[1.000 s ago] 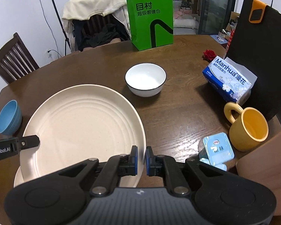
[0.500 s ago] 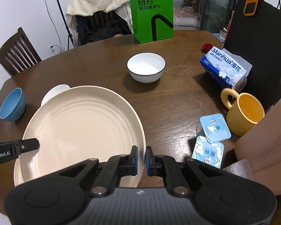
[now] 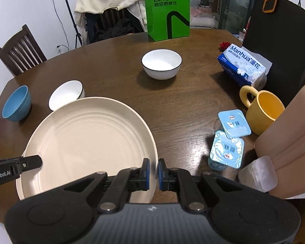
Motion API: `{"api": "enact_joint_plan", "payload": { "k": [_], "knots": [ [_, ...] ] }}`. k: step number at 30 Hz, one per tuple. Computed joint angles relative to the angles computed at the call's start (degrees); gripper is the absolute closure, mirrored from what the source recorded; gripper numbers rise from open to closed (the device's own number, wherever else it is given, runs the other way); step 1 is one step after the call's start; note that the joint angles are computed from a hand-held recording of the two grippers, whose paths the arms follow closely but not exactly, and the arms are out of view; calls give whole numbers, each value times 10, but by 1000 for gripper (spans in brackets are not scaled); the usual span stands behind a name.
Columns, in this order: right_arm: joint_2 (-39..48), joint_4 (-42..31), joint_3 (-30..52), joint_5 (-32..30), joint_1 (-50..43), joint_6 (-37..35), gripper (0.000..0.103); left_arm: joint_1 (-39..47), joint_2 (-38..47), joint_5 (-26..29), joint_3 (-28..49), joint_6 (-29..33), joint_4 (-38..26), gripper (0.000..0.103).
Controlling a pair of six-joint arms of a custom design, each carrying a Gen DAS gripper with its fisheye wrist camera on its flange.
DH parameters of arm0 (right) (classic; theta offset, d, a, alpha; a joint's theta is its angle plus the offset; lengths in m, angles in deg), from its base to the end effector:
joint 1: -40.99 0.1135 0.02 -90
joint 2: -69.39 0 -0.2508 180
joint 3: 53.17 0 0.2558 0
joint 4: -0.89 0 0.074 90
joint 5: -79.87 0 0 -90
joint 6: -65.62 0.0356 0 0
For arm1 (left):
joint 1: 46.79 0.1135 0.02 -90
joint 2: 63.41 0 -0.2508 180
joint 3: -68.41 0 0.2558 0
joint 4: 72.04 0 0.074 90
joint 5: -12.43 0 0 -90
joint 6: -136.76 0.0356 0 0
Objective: Organize plates and bowls
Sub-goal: 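Carry the third cream plate back toward the stacked cream plates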
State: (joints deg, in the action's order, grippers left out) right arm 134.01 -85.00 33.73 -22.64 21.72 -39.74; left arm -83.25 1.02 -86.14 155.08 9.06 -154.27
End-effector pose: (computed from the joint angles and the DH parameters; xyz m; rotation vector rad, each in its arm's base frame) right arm 0.1890 -0.0579 0.3397 0.0222 2.6383 0.0919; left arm 0.1665 -0.1165 0.3420 -0.0811 2.6225 -0.2671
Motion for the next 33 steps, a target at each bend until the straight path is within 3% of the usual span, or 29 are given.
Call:
{"api": "enact_joint_plan", "payload": {
  "k": [33],
  "knots": [
    [-99, 30, -116, 25, 85, 55, 95, 50, -131, 15, -115, 22, -2, 89]
  ]
}}
